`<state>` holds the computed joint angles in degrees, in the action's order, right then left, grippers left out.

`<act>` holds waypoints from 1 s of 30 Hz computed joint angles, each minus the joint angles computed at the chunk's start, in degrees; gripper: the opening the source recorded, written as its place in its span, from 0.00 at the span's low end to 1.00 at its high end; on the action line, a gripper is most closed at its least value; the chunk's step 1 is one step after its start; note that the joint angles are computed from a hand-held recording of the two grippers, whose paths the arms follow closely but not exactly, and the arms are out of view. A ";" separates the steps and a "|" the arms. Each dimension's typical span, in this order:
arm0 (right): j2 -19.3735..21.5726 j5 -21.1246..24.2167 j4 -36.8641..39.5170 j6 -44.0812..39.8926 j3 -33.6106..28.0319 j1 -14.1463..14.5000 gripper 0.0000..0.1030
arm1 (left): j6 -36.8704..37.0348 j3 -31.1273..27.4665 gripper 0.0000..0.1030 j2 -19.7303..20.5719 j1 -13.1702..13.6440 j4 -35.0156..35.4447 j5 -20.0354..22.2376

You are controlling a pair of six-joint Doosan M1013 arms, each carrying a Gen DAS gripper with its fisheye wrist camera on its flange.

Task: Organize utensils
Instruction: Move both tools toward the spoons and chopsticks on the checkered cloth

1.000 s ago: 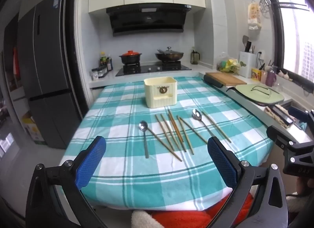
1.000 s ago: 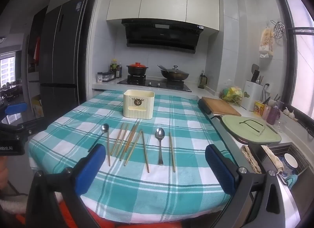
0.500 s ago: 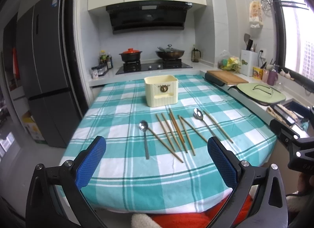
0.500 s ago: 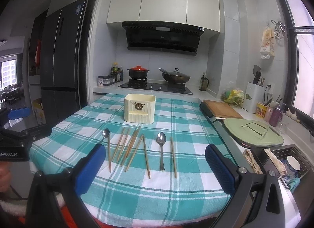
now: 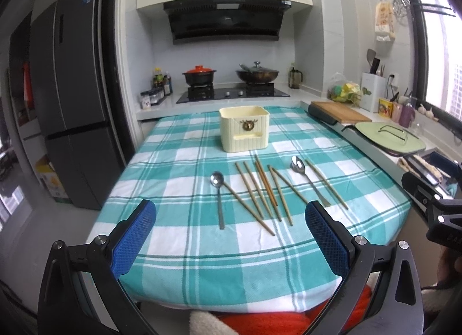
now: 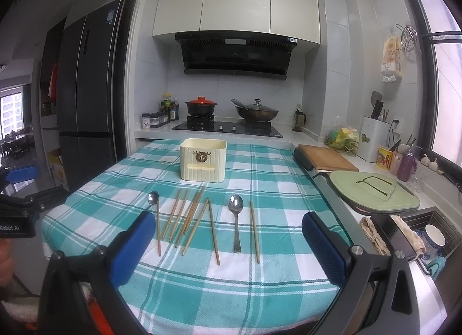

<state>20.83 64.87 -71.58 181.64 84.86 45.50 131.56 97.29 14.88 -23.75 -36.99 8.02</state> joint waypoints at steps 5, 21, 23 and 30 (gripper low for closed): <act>0.23 0.06 -0.24 -0.44 -0.33 0.18 1.00 | -0.87 -0.13 1.00 0.03 0.10 0.68 0.05; -0.23 2.04 0.00 0.82 0.33 0.40 1.00 | -4.66 -0.72 1.00 0.65 -0.19 4.64 -0.46; -0.24 1.96 0.25 1.01 0.40 0.22 1.00 | -6.69 -1.18 1.00 0.95 -0.20 6.40 -0.40; -0.03 1.19 1.10 1.44 0.67 -0.66 1.00 | -12.13 -2.20 1.00 1.90 0.01 10.99 -1.22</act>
